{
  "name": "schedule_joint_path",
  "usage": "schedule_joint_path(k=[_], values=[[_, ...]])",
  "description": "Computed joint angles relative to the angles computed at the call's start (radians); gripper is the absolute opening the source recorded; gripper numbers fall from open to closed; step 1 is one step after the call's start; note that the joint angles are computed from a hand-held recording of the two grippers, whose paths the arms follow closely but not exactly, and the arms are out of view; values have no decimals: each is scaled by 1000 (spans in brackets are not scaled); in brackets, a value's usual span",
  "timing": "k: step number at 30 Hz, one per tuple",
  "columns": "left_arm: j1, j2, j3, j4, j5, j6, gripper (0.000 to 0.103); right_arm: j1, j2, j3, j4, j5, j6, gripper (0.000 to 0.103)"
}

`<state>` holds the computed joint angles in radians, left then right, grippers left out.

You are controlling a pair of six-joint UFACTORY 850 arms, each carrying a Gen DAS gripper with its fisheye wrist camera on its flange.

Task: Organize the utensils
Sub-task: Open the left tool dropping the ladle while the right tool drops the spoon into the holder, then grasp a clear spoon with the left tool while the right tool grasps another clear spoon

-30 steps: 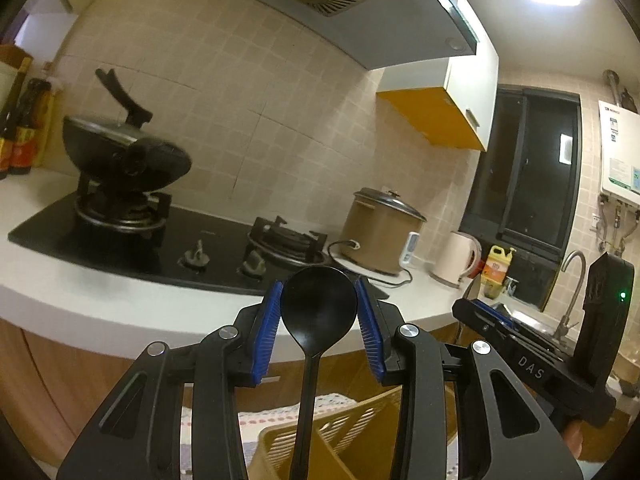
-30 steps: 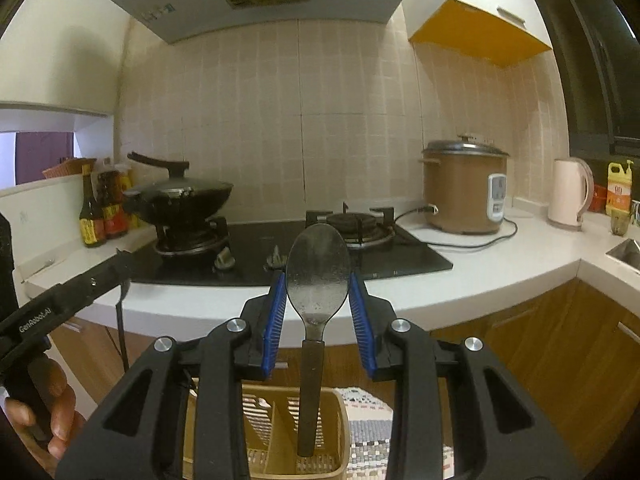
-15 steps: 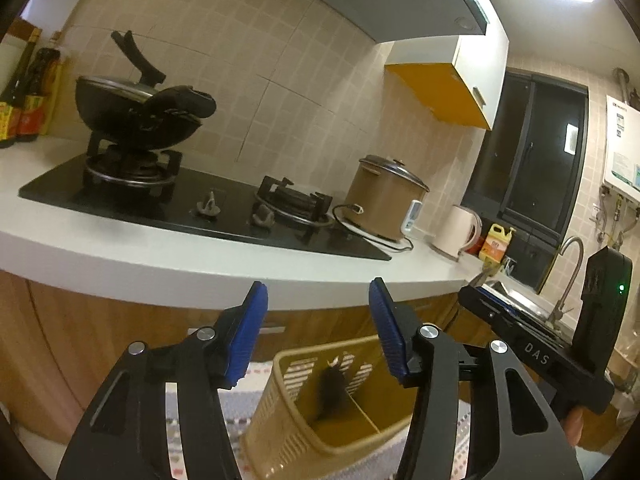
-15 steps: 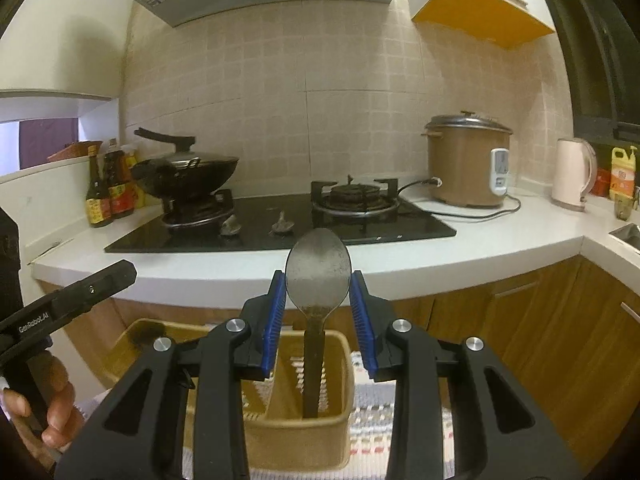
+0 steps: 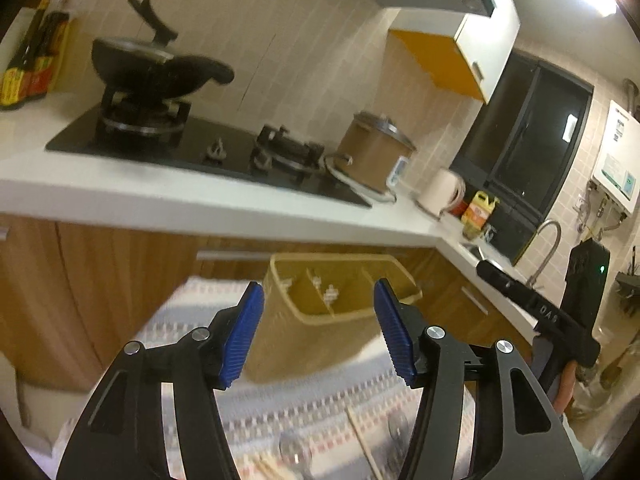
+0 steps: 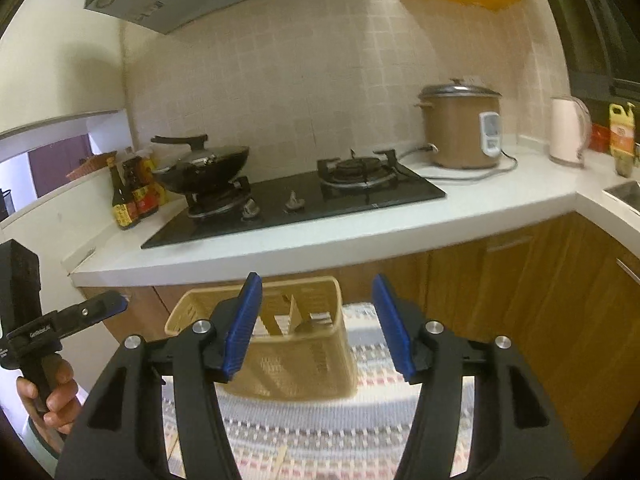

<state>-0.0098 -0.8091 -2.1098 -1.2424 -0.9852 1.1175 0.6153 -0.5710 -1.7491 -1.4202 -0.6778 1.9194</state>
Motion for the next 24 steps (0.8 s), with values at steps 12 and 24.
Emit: schedule_joint_path(k=[12,24], values=[[-20,41,63,343,-43,-182,57,5,8,-14,657,52,-465,54],[-75,-49,33,528,-61,-319,59,-60,-107,-34,1223,54,-826,54]])
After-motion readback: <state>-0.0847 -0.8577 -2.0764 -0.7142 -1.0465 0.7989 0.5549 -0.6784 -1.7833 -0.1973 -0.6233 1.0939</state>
